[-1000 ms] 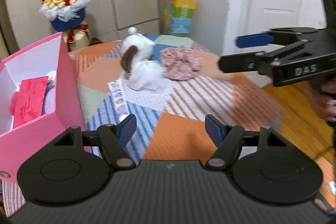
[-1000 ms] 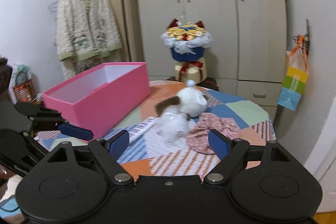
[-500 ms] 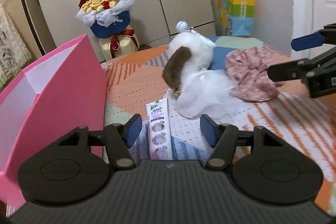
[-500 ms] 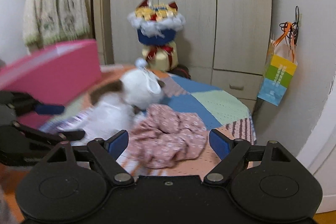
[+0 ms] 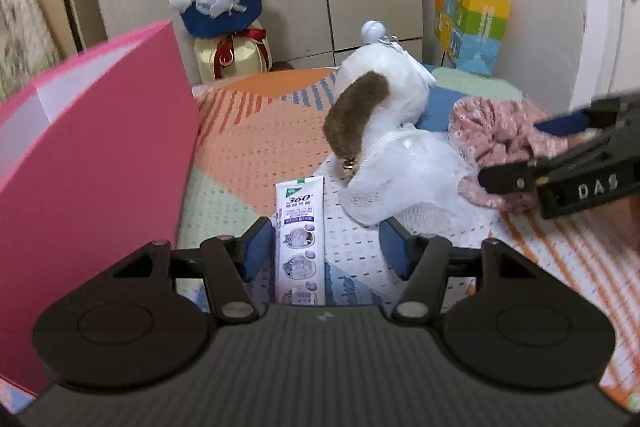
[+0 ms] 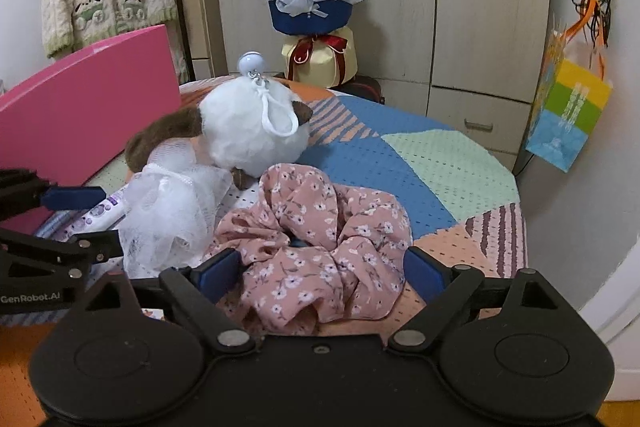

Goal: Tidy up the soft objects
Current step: 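Grasp the white toothpaste tube with the left tool while the right tool grasps the floral scrunchie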

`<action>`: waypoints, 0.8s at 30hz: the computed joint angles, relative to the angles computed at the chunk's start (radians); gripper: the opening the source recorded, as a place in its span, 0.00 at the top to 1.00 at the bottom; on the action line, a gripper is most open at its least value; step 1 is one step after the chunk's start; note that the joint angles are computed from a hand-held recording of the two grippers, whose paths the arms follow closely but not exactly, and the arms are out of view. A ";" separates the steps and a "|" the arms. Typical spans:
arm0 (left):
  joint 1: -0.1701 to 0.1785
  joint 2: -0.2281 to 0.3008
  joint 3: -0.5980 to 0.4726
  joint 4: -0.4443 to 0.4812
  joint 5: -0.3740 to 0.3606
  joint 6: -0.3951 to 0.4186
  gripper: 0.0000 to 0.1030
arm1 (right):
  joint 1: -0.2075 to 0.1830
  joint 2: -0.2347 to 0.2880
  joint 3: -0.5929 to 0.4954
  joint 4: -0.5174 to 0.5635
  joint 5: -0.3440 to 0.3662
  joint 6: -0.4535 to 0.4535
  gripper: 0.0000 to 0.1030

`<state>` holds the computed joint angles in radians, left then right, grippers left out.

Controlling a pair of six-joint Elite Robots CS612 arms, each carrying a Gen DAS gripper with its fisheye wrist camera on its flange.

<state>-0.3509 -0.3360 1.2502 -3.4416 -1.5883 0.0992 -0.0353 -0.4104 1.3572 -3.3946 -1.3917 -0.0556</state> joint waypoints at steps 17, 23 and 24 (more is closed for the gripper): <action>0.000 -0.003 0.029 -0.058 0.014 -0.050 0.76 | 0.027 -0.020 0.110 -0.208 -0.043 0.039 0.81; 0.001 -0.019 0.066 -0.077 0.017 -0.056 0.76 | 0.039 -0.032 0.163 -0.280 -0.094 0.111 0.81; 0.001 -0.021 0.071 -0.083 0.016 -0.059 0.76 | 0.040 -0.033 0.168 -0.290 -0.097 0.122 0.81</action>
